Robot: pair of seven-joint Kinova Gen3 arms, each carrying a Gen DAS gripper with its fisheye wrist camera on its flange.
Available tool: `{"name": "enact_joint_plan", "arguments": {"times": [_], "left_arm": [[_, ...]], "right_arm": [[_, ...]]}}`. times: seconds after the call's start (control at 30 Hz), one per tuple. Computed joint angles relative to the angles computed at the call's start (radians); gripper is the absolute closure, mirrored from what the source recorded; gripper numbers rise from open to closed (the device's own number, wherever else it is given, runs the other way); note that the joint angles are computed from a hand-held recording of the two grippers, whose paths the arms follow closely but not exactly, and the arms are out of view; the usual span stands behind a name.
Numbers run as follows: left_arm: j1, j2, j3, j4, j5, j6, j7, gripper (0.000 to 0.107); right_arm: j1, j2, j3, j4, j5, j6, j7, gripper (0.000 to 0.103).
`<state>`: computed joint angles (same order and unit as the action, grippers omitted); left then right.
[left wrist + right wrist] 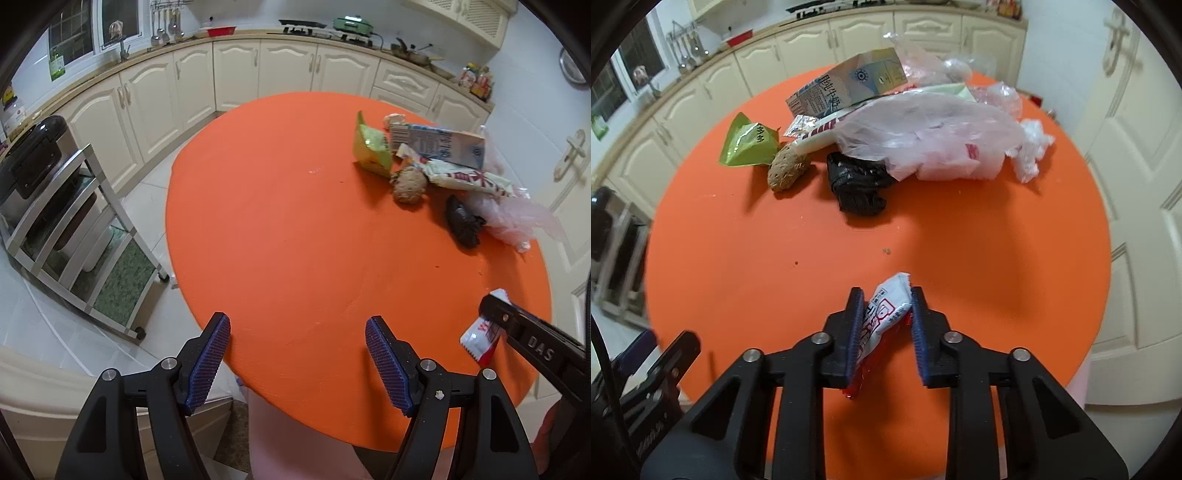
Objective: Collect trash
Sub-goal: 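Grasp the clear plastic bag in the pile with the left tool while the right tool holds the wrapper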
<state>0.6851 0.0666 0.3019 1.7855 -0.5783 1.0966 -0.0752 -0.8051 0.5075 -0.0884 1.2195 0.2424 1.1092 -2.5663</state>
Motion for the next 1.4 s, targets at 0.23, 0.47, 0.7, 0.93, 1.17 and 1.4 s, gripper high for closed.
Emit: {"name": "enact_joint_plan", "arguments": {"times": [0.23,0.47,0.7,0.93,1.17,1.4], "left_arm": [[0.037,0.035,0.008,-0.066,-0.029,0.028,0.014,0.036],[0.081,0.100,-0.015,-0.194,-0.040,0.021,-0.053,0.034],[0.126,0.172,-0.063,-0.337,-0.050,-0.025,-0.134,0.023],[0.186,0.317,-0.140,-0.539,-0.060,-0.004,-0.177,0.011],[0.175,0.503,-0.201,-0.758,0.037,0.082,-0.346,0.039],[0.158,0.539,-0.257,-0.780,0.136,0.043,-0.430,0.093]], "right_arm": [[0.079,-0.077,-0.015,0.111,-0.050,-0.071,0.028,0.083],[0.150,-0.164,-0.012,0.229,-0.051,-0.172,0.043,0.083],[0.229,-0.219,-0.005,0.290,-0.039,-0.224,0.060,0.083],[0.343,-0.239,-0.009,0.337,-0.107,-0.307,0.182,0.083],[0.408,-0.215,-0.012,0.336,-0.187,-0.342,0.300,0.083],[0.434,-0.186,-0.014,0.326,-0.252,-0.356,0.370,0.083]]}}
